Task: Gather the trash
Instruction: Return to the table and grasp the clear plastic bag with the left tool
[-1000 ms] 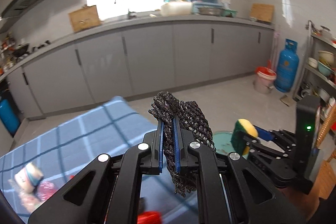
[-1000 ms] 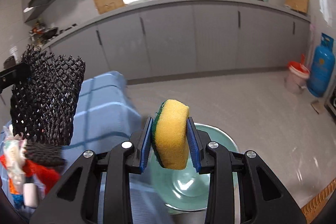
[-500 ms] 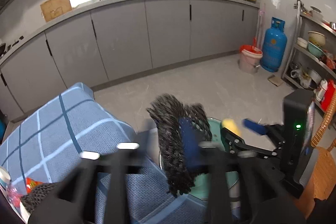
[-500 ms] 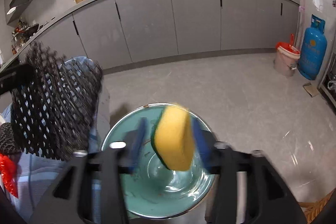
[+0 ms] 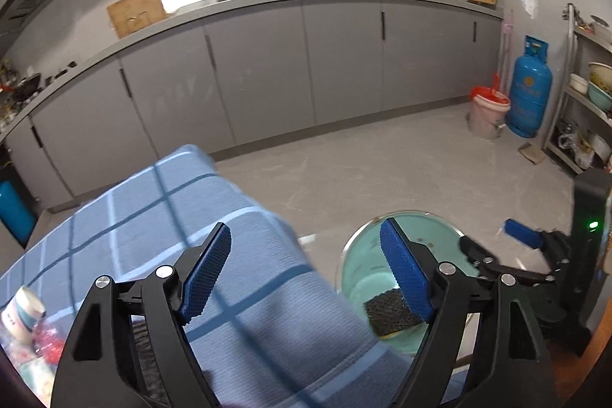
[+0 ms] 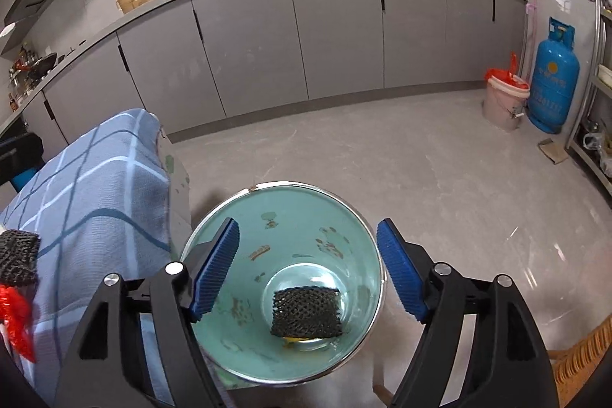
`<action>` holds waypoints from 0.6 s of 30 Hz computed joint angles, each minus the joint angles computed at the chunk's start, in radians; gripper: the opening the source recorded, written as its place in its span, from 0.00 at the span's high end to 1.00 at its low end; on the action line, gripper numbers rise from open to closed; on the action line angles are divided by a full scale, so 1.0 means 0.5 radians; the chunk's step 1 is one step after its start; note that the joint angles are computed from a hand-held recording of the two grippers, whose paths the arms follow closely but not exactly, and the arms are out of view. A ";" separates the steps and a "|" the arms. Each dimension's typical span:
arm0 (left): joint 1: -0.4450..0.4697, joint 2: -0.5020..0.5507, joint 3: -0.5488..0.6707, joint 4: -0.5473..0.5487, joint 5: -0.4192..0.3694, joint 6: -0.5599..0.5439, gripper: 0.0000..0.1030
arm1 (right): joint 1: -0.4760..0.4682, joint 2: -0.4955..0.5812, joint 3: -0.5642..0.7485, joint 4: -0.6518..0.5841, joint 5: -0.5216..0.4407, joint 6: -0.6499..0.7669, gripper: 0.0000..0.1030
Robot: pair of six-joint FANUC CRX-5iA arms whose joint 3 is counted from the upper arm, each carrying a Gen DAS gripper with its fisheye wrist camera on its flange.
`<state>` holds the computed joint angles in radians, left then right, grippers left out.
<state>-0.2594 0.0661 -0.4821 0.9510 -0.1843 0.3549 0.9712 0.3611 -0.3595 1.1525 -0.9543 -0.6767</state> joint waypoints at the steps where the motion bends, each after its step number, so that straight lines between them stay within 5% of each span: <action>1: 0.032 -0.015 0.006 -0.063 -0.029 0.063 0.22 | 0.018 0.000 0.017 0.006 -0.021 0.000 0.24; 6: 0.168 -0.185 -0.104 -0.091 -0.041 0.085 0.22 | 0.077 0.027 0.123 0.061 -0.045 0.067 0.22; 18: 0.420 -0.542 -0.452 0.500 0.181 -0.487 0.22 | 0.159 0.286 0.608 0.095 0.107 0.458 0.20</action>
<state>-0.0493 -0.2049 -0.7081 1.2012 -0.0938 0.1116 1.0509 0.5040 -0.0557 1.2000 -0.9008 -0.4477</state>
